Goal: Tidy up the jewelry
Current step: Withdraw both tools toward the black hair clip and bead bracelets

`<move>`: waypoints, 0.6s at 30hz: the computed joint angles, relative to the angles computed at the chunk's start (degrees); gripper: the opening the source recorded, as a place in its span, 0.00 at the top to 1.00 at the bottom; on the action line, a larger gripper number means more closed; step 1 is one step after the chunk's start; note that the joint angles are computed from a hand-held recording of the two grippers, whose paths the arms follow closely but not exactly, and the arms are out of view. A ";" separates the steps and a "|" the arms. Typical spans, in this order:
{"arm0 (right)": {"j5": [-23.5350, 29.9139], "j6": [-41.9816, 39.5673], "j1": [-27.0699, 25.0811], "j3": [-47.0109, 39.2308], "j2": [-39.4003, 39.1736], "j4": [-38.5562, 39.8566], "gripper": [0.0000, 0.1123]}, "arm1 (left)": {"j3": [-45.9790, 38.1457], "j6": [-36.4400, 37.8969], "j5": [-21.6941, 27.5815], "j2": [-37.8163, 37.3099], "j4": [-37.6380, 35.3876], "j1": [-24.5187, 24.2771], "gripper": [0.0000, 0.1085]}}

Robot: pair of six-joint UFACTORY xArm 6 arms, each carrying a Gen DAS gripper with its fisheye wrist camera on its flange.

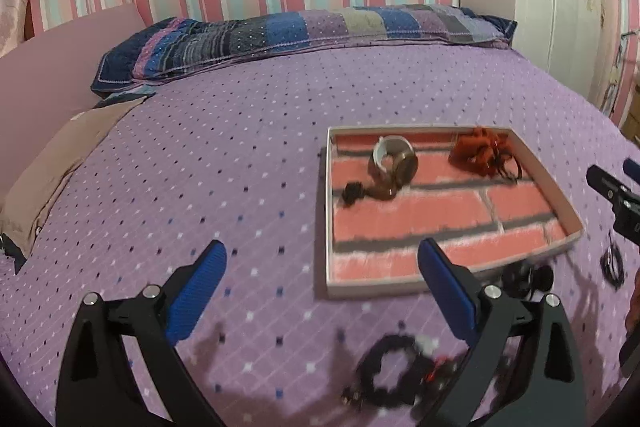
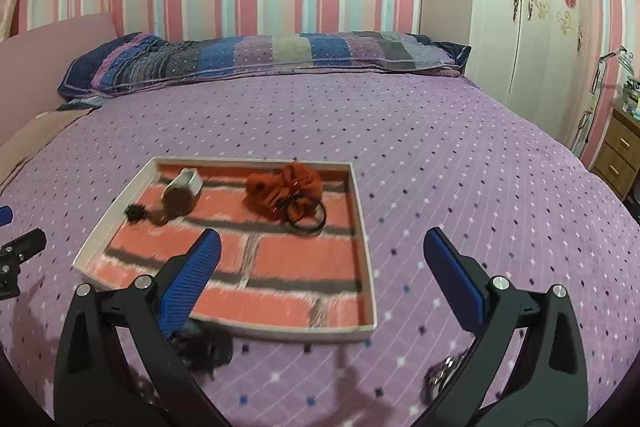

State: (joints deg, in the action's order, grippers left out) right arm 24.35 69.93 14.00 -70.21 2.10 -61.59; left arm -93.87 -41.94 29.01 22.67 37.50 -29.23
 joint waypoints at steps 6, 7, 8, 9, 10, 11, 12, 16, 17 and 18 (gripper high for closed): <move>1.48 4.64 1.80 4.21 -3.59 -5.01 0.12 | 7.02 -3.27 -2.62 -3.42 0.66 -0.28 0.13; 1.23 4.95 1.79 5.07 -4.24 -4.88 0.12 | 8.04 -4.38 -2.74 -3.77 1.38 -0.35 0.13; 0.96 5.11 1.80 5.57 -4.60 -4.76 0.12 | 8.97 -4.94 -3.17 -4.18 1.71 -0.29 0.13; 0.83 5.76 1.92 6.38 -5.19 -5.06 0.12 | 10.08 -5.10 -3.94 -4.54 1.46 -0.17 0.13; 1.29 6.78 2.30 7.15 -5.68 -5.76 0.12 | 10.91 -5.26 -4.43 -4.75 1.17 -0.09 0.13; 1.84 7.62 2.69 7.59 -5.90 -6.37 0.12 | 11.48 -5.13 -4.74 -4.87 0.65 0.11 0.13; 2.66 8.78 3.28 8.07 -6.06 -7.16 0.12 | 12.07 -4.90 -5.06 -5.00 -0.05 0.26 0.13; 3.18 10.15 4.89 8.92 -5.56 -7.18 0.12 | 13.92 -5.59 -5.60 -5.39 0.62 0.87 0.13; 3.39 10.30 5.28 8.82 -5.18 -7.25 0.12 | 14.13 -5.69 -5.61 -5.37 0.97 0.98 0.13; 3.86 10.60 5.94 8.58 -4.62 -7.41 0.12 | 14.49 -5.58 -5.87 -5.46 0.96 1.09 0.13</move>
State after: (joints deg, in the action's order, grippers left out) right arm 28.21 80.53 19.94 -61.63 -2.51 -69.01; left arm -79.37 -47.52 23.14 17.22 38.46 -28.14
